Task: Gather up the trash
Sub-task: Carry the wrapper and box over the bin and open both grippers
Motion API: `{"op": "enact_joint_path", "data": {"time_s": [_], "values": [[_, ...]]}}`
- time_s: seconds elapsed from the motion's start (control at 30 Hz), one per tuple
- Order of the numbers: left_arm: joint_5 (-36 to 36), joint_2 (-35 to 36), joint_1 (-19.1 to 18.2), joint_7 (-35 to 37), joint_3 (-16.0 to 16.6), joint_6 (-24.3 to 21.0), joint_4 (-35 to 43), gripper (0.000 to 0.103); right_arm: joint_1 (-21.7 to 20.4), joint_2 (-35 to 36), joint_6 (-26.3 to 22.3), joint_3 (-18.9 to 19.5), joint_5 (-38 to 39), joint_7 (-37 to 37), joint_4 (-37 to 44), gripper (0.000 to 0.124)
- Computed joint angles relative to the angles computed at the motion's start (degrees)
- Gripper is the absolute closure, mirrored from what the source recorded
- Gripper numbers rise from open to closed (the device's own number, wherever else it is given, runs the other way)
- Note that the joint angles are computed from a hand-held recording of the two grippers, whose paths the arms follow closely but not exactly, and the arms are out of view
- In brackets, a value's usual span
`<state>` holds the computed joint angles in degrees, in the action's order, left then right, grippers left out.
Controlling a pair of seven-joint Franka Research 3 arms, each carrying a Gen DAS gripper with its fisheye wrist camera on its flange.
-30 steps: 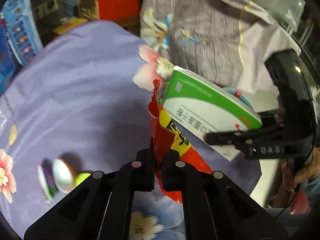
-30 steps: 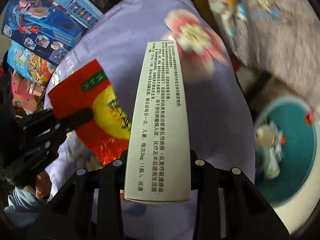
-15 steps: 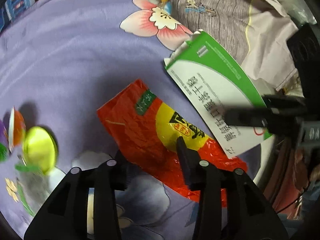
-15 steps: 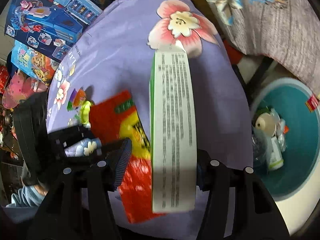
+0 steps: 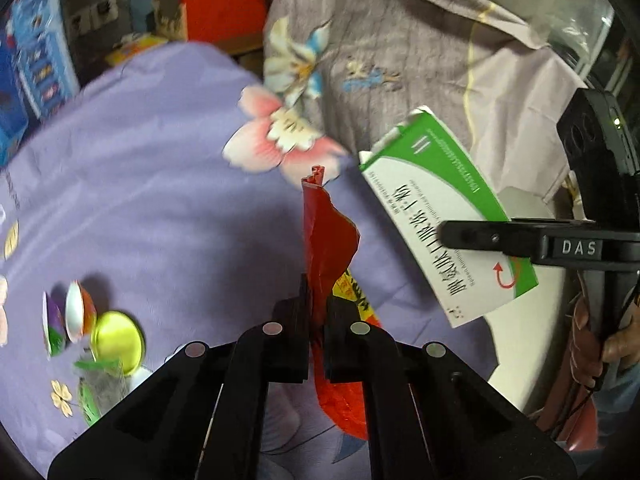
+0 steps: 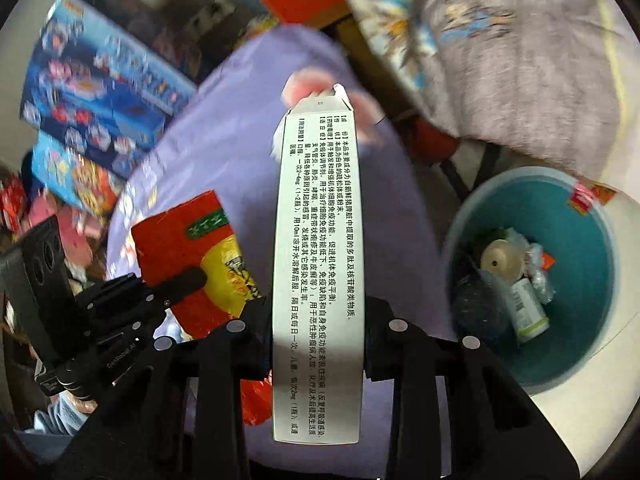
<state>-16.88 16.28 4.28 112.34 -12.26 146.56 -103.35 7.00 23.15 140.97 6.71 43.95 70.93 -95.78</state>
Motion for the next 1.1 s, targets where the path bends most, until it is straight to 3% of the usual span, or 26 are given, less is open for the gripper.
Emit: {"op": "enact_joint_path", "data": {"time_s": [0.2,0.53,0.73,1.1], "values": [[0.08,-0.45,-2.1,0.68,-1.49,-0.39,2.44,0.098,-3.23,-7.48,4.96,-0.65,9.05,-5.62,-8.86,0.094],[1.96,2.85,-7.53,-0.29,-3.74,-0.05,9.37,0.098,-4.74,-15.15,8.47,-4.96,18.21,-11.09,-19.41,0.094],[7.12,8.76,-10.88,-4.08,-3.87,-2.69,15.79,0.098,-5.8,-15.05,9.01,-6.64,19.62,-11.27,-21.15,0.093],[11.8,19.19,-13.32,-7.67,-4.29,-9.77,27.46,0.096,-7.48,-10.94,7.39,-6.53,16.72,-8.47,-18.32,0.093]]}}
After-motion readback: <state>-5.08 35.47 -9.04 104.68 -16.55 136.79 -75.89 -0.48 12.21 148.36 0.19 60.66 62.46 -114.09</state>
